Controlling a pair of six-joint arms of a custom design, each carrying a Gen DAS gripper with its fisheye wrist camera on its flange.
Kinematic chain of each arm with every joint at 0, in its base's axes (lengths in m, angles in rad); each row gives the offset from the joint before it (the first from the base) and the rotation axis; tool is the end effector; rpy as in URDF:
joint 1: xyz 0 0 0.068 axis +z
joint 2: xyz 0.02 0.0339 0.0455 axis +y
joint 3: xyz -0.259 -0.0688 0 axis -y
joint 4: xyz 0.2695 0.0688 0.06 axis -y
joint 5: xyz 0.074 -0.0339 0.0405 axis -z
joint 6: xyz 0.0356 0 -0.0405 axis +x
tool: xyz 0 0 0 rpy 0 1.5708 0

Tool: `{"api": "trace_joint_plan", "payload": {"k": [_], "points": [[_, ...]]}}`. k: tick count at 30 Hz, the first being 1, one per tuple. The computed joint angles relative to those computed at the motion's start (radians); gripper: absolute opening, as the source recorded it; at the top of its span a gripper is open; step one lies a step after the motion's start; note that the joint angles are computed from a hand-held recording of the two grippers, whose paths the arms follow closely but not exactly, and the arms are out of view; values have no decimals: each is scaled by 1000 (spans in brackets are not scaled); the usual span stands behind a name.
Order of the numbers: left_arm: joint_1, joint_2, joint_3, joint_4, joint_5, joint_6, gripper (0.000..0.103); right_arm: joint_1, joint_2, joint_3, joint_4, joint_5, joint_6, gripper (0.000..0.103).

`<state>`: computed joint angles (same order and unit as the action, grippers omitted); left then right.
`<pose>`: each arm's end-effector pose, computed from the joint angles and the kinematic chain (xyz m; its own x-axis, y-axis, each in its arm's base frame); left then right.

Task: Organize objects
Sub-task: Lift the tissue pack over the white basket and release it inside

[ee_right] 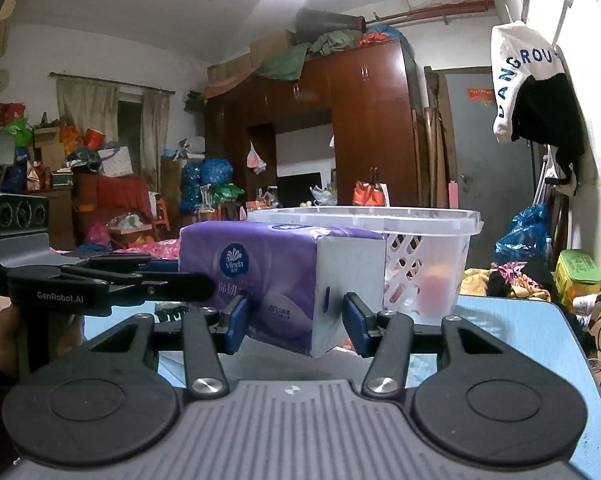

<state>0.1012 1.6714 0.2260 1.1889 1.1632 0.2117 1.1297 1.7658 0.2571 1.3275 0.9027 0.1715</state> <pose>0.2266 -0.0098 0.0890 -0.0695 0.0767 -0.9946 0.8777 0.4787 -0.0245 0.1283 0.2063 0.0850 -0.1152 0.0037 -0.9933 -0.2140 0.9764 0.0285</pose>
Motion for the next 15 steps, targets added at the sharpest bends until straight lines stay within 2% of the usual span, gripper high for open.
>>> {"api": "trace_joint_plan", "payload": {"k": [15], "points": [[47,-15,-29,114,66,-66,50,10,-46,-8,18,12,-76,54]]}}
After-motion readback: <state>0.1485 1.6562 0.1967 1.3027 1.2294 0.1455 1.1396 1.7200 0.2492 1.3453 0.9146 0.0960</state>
